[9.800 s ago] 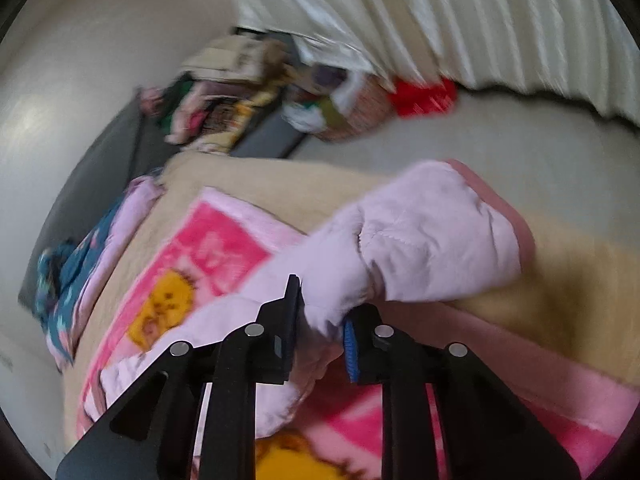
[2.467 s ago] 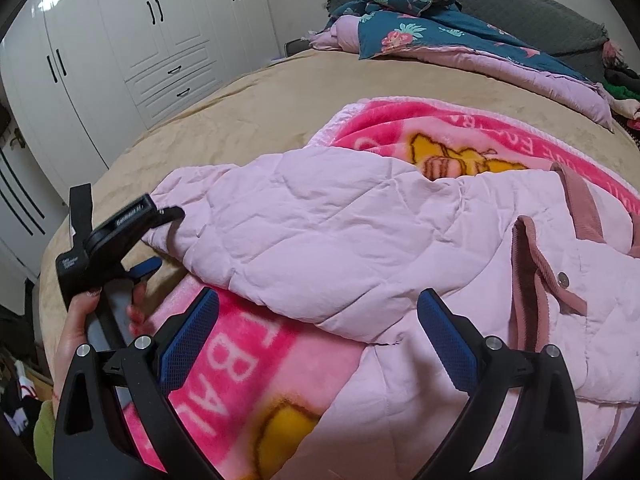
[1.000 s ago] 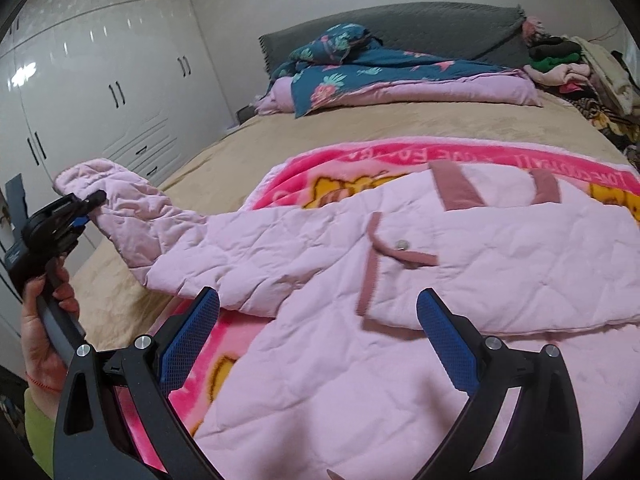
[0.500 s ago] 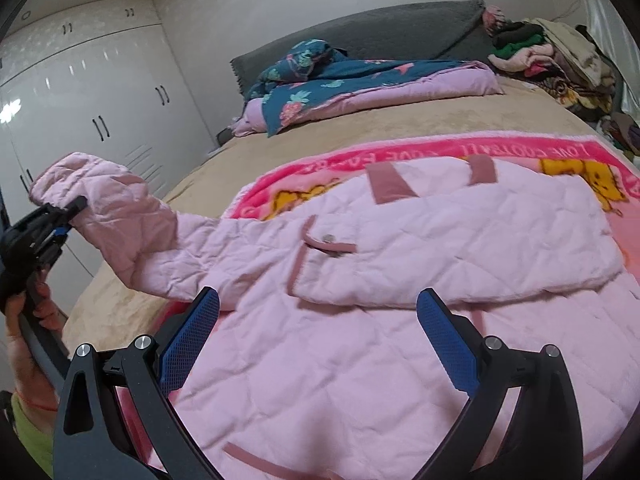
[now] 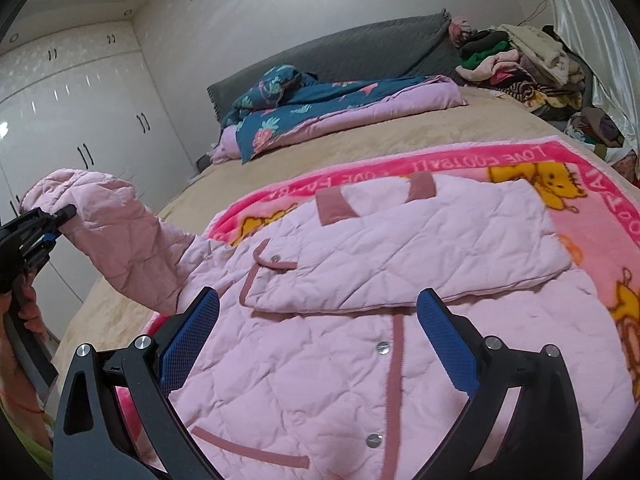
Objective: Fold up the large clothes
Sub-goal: 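Lift the sleeve with the left tool and carry it across the jacket front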
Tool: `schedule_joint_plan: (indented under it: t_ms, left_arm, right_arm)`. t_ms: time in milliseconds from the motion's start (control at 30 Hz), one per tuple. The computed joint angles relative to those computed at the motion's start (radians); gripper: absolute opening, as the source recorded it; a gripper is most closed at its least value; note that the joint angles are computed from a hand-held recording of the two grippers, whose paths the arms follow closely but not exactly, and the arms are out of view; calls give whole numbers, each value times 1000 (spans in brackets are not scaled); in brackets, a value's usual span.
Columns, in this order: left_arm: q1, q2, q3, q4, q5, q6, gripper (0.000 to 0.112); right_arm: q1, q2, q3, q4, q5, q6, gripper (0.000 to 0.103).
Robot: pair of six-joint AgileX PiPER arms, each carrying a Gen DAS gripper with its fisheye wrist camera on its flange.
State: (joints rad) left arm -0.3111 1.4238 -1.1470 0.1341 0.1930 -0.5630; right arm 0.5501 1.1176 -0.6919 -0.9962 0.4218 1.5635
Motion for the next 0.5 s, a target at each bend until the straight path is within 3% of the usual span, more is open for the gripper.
schedule_joint_plan:
  t_ms: [267,500]
  left_arm:
    - [-138,30,-79,329,87,-319,8]
    - [-244,66,-149,470,155,-446,8]
  right_arm:
    - [-18,-118,33,71,43,-102,98]
    - [-107,-206,66,220,9,-277,98]
